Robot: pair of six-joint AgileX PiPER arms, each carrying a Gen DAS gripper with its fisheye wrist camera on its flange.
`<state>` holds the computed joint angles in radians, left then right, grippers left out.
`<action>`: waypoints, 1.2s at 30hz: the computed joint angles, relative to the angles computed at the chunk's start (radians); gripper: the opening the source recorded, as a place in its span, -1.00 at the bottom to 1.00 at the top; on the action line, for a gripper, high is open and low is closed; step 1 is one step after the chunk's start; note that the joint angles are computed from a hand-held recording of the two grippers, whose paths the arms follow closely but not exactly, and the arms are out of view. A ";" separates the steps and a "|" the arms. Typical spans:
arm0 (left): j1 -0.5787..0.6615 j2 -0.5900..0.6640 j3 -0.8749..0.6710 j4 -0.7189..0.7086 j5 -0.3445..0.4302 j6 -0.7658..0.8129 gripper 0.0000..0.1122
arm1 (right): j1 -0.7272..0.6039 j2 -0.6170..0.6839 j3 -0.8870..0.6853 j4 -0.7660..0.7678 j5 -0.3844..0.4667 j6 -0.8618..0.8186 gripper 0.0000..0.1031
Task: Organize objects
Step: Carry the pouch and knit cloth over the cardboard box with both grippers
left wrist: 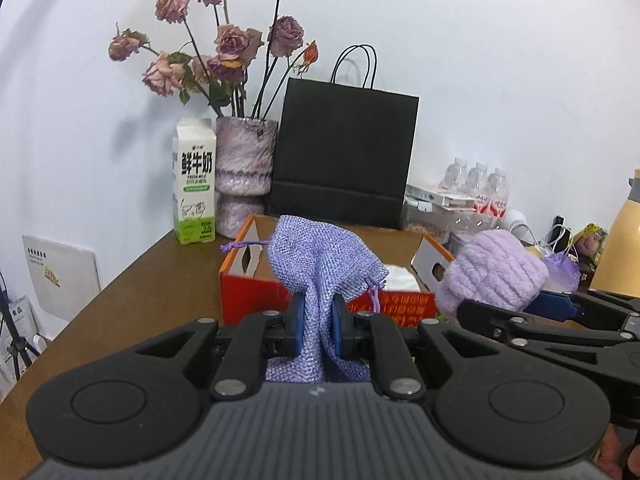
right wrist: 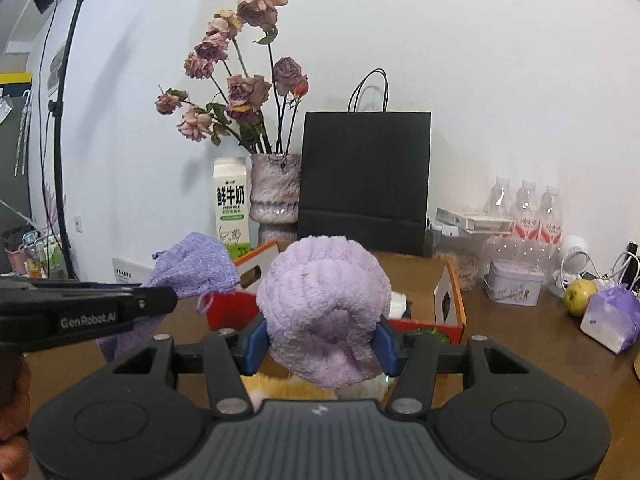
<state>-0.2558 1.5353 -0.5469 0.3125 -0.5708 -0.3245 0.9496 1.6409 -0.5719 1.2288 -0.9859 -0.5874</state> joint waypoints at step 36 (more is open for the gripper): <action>-0.065 0.357 -0.559 -0.052 0.247 -0.036 -0.75 | -0.433 0.181 -0.294 -0.377 0.312 0.088 0.02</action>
<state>-0.3212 1.8921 -1.1055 0.2602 -0.3241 -0.3604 0.5167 1.8224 -0.8659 0.8520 -0.6736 -0.4995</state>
